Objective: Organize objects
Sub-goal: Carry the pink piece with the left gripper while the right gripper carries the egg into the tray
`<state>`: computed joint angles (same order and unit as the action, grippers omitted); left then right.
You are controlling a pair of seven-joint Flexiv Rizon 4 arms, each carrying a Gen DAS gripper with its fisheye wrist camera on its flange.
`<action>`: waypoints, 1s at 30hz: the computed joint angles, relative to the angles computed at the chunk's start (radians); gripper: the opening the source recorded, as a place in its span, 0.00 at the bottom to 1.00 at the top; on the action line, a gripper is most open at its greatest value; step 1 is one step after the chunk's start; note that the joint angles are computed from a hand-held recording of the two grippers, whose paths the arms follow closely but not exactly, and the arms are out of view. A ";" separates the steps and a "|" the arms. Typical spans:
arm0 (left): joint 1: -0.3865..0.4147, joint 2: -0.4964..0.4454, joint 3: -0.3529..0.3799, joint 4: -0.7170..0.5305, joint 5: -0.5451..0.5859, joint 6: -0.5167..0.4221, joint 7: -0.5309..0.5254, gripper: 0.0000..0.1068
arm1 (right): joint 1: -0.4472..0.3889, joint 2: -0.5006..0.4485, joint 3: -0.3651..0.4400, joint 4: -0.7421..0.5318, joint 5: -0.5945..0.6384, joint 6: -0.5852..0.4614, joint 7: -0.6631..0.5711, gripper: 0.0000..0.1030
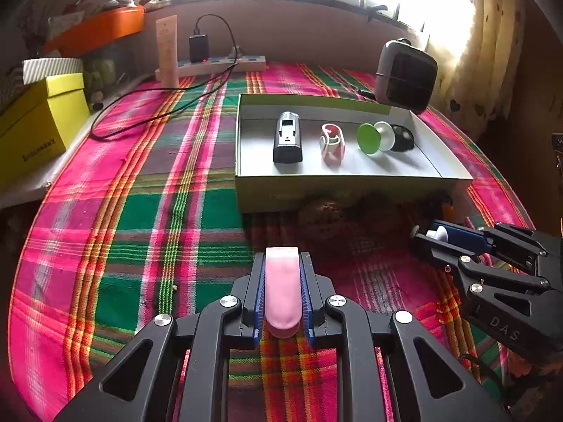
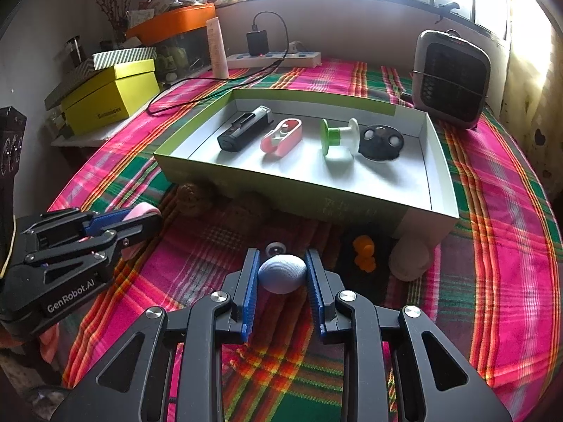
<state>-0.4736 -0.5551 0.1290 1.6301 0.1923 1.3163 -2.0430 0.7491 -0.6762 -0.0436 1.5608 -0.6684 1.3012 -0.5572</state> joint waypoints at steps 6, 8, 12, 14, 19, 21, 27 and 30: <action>0.000 0.000 -0.009 0.003 -0.003 -0.005 0.006 0.15 | 0.004 0.003 -0.003 0.007 -0.001 0.002 0.007 0.26; -0.010 0.001 0.000 0.003 0.006 -0.005 -0.002 0.15 | 0.006 0.005 -0.007 0.010 -0.004 0.004 0.012 0.26; -0.012 0.003 -0.001 0.004 0.008 -0.005 -0.003 0.15 | 0.010 0.009 -0.014 0.019 -0.014 0.010 0.025 0.26; -0.009 0.004 -0.006 0.007 0.007 -0.003 -0.001 0.15 | 0.010 0.009 -0.016 0.021 -0.018 0.017 0.028 0.26; -0.010 0.006 -0.007 0.010 0.009 0.001 0.001 0.15 | 0.014 0.013 -0.021 0.029 -0.025 0.024 0.043 0.26; -0.013 0.006 -0.004 0.009 0.010 -0.001 -0.002 0.15 | 0.014 0.016 -0.021 0.032 -0.027 0.026 0.046 0.26; -0.019 0.004 0.003 0.006 0.018 0.001 -0.005 0.15 | 0.015 0.021 -0.027 0.043 -0.034 0.038 0.064 0.26; -0.018 0.002 0.003 0.005 0.019 0.002 -0.004 0.15 | 0.010 0.020 -0.019 0.040 -0.029 0.031 0.061 0.26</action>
<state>-0.4915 -0.5533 0.1315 1.6354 0.2118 1.3179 -2.0475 0.7596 -0.6565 -0.0627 1.6008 -0.6977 1.3325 -0.4965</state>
